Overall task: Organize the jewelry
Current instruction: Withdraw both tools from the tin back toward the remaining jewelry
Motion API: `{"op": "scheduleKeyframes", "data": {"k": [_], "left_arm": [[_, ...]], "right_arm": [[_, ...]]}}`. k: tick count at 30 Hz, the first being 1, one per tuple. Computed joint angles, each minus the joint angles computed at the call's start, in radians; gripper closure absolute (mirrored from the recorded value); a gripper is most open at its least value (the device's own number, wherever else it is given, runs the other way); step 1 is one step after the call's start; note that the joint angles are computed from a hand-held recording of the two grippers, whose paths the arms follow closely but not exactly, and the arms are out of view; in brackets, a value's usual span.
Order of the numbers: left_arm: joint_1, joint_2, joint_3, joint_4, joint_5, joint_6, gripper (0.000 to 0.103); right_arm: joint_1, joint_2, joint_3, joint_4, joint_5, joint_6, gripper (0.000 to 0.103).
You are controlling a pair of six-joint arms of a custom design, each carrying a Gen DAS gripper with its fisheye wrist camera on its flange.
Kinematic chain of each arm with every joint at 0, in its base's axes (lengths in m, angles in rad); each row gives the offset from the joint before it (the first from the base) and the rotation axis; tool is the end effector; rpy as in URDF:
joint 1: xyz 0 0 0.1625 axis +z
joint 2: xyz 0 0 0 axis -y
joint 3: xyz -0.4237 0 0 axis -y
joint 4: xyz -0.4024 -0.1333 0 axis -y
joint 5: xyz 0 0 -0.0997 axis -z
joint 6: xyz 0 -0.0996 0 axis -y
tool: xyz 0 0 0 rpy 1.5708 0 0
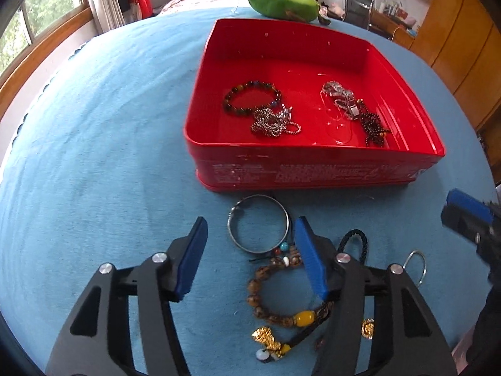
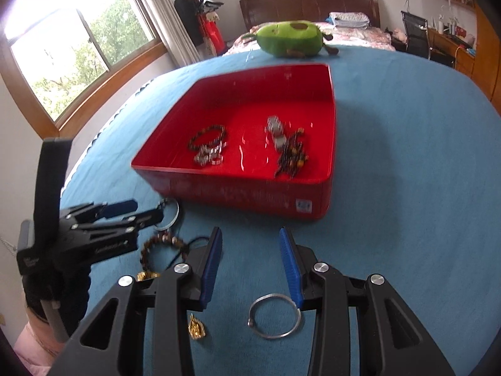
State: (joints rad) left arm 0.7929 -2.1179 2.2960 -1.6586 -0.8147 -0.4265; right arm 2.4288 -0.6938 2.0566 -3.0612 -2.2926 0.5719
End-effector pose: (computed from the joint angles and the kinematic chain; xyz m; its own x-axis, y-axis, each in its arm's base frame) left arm -0.0447 -0.3327 0.3719 -0.7215 0.2114 -0.6594 0.4399 0.8754 -0.2006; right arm 0.4355 -0.2872 -0.0218 -0.8724 -0.0802 0.4822 -0.3309 0.8230 -0.4617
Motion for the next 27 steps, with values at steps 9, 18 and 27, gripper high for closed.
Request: {"op": "scheduleKeyframes", "data": {"k": [9,18,27], "left_arm": [[0.063,0.071,0.005,-0.068,0.003,0.005,0.041],[0.046,0.081,0.032,-0.093,0.033,0.019,0.054],[0.035,0.046,0.04,-0.084,0.009,0.03,0.055]], "right_arm": [[-0.018,0.002,0.039,-0.002,0.031,0.025,0.063],[-0.014,0.013,0.035,-0.005,0.042,0.01,0.063],[-0.004,0.012,0.047,0.002,0.017,0.048,0.055]]}}
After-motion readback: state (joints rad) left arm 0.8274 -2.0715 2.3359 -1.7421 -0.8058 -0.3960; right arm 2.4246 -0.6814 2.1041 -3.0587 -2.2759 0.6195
